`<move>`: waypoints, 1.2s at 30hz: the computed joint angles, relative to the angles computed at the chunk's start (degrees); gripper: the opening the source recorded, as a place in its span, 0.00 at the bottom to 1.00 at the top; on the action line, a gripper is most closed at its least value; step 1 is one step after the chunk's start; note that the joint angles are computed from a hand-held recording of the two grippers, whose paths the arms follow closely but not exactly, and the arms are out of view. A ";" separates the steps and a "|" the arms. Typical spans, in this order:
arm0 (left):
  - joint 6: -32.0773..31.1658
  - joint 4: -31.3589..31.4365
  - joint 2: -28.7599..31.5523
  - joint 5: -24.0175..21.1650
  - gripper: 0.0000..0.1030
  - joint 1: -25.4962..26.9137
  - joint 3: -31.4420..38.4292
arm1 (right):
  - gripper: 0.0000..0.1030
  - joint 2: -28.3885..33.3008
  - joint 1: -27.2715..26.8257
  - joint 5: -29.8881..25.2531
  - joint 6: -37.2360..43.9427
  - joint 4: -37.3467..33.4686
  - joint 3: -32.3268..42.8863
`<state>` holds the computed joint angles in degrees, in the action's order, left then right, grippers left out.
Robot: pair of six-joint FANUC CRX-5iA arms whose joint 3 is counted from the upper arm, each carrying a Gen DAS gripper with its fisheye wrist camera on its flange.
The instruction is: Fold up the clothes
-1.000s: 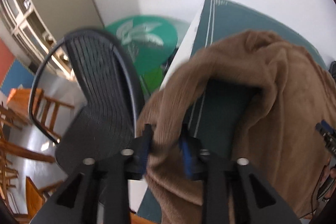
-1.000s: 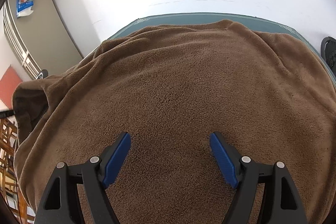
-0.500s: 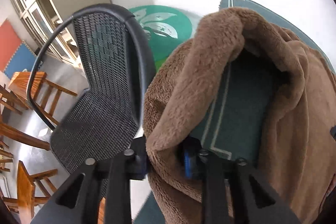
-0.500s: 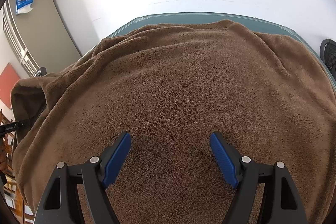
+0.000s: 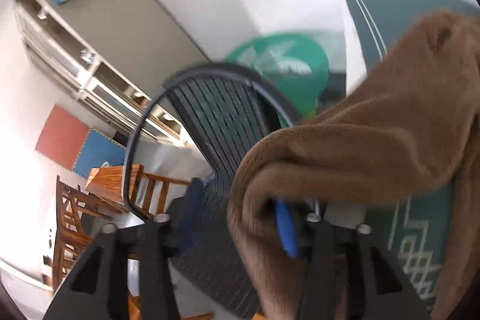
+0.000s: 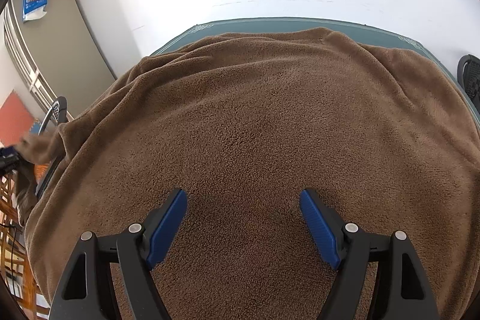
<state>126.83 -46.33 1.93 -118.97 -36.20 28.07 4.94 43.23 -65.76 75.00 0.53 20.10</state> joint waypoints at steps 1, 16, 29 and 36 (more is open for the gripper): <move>0.91 2.43 -1.02 0.80 0.53 1.09 -1.35 | 0.78 0.04 0.07 -0.02 -0.03 0.14 0.00; 11.27 20.77 -9.54 26.69 0.70 10.37 -5.56 | 0.79 0.40 0.36 -0.37 0.21 0.74 0.22; -6.32 32.68 15.00 34.41 0.76 18.90 14.85 | 0.81 0.61 -0.22 -0.66 0.76 -0.54 0.87; -13.31 48.30 25.54 37.04 0.76 25.34 21.42 | 0.83 0.92 0.04 -1.11 1.25 -0.26 1.18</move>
